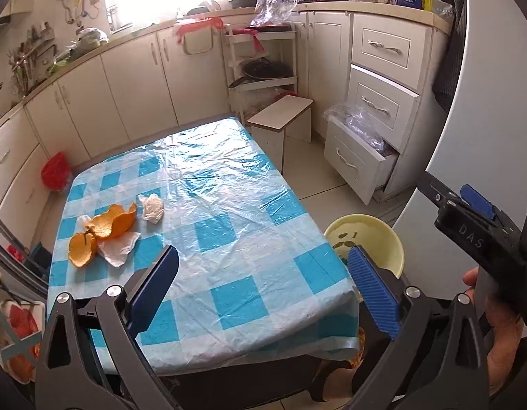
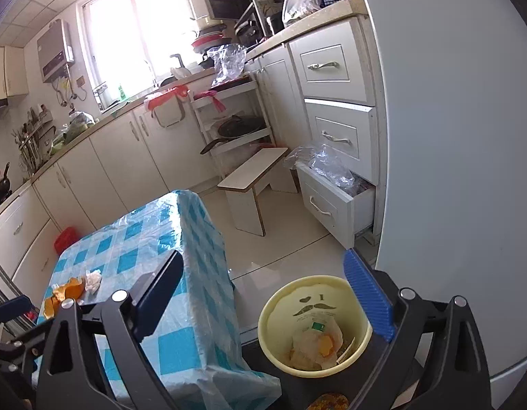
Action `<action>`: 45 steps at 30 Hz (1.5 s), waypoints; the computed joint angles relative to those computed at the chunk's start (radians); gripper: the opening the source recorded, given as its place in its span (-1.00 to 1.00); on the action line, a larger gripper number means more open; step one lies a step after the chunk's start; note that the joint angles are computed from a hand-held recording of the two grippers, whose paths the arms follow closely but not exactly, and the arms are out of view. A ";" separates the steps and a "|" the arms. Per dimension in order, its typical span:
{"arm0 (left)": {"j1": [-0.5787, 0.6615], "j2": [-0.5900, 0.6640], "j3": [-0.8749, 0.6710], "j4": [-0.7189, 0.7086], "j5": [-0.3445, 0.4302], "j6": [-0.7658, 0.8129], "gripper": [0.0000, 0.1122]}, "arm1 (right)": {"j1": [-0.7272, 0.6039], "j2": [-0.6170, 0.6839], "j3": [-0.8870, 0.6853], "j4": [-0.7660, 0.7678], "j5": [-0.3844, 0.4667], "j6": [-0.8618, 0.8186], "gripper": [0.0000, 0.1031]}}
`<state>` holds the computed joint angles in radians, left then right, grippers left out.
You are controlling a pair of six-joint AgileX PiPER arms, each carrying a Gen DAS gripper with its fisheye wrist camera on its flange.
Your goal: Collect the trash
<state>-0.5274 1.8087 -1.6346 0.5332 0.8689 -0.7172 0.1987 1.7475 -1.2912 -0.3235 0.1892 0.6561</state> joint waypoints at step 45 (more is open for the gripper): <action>-0.007 -0.210 0.243 0.127 -0.023 -0.162 0.70 | 0.164 0.047 -0.017 -0.587 0.057 0.536 0.79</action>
